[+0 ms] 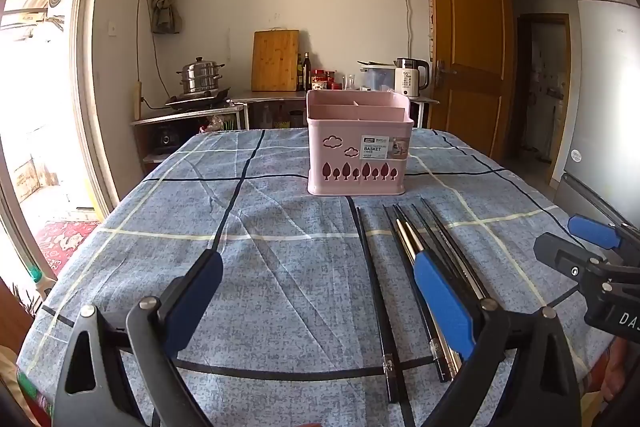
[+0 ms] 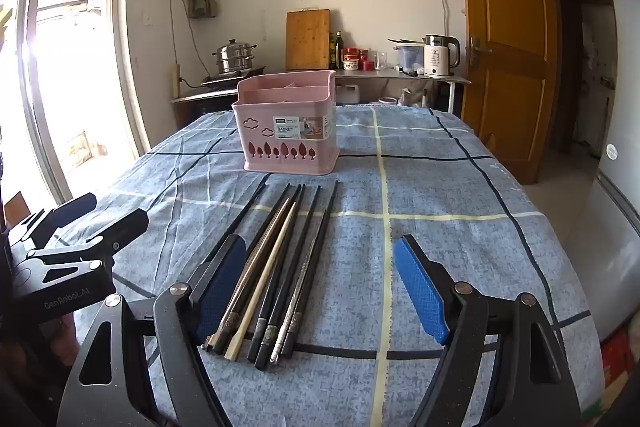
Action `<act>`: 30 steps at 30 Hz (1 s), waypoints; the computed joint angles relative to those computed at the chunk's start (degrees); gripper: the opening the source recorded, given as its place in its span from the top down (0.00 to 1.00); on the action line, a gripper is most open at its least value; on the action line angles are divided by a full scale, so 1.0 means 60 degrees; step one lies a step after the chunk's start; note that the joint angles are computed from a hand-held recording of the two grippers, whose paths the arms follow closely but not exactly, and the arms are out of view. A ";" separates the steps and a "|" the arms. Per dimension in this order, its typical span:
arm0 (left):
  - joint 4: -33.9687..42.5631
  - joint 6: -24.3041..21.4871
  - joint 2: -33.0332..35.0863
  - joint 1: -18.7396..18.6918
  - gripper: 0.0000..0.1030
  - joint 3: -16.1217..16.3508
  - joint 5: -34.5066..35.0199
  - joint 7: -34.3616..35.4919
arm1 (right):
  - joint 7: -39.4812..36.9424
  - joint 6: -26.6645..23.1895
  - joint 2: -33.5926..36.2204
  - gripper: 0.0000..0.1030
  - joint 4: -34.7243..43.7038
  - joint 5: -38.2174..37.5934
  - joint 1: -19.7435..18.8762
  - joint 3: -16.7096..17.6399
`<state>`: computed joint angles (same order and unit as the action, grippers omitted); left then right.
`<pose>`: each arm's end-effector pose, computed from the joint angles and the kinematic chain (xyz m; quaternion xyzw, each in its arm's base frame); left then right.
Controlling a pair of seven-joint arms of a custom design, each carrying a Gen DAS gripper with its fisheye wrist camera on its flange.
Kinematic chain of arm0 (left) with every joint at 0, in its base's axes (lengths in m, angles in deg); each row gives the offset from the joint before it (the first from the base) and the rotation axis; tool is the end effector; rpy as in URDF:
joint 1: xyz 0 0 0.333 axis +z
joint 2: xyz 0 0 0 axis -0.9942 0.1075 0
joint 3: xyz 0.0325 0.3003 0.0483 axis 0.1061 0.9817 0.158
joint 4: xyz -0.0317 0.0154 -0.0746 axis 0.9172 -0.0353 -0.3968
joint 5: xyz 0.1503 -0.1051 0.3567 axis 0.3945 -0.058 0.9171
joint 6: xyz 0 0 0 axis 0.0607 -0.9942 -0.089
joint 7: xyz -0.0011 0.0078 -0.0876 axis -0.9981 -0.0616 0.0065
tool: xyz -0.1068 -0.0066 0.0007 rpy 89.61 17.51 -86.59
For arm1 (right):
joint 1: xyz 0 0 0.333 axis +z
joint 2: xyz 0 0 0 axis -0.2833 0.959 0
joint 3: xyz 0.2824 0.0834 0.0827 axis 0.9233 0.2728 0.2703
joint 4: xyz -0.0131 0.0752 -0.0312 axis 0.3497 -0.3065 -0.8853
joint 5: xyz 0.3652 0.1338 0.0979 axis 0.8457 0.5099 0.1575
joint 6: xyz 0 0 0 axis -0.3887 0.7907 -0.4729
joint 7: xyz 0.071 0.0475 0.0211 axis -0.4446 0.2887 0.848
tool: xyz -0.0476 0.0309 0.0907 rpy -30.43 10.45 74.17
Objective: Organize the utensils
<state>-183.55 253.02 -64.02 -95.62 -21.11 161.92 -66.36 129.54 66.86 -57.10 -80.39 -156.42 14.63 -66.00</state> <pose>0.6241 -0.2017 0.4603 -0.5271 0.6688 -0.4206 0.3129 0.5741 0.3852 0.4758 -0.6000 0.6282 -0.3367 0.3633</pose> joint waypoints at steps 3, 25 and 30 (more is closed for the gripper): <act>0.0034 0.0092 0.0029 0.0018 0.04 0.0038 0.0030 -0.0010 | 0.0004 -0.0049 -0.0008 0.25 0.0005 -0.0010 0.0016 0.0000; 0.0202 -0.0213 -0.0127 0.0487 0.04 -0.0521 0.1446 -0.1344 | 0.0061 -0.0113 -0.0085 0.25 -0.0045 -0.0092 0.0014 0.0026; 0.0231 -0.0200 -0.0169 0.0585 0.04 -0.0625 0.1795 -0.1697 | 0.0058 -0.0137 -0.0072 0.25 -0.0021 -0.0086 0.0009 0.0037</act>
<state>-182.16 251.82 -65.03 -92.11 -24.86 172.70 -76.54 129.89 66.04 -57.53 -80.52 -156.94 14.69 -65.77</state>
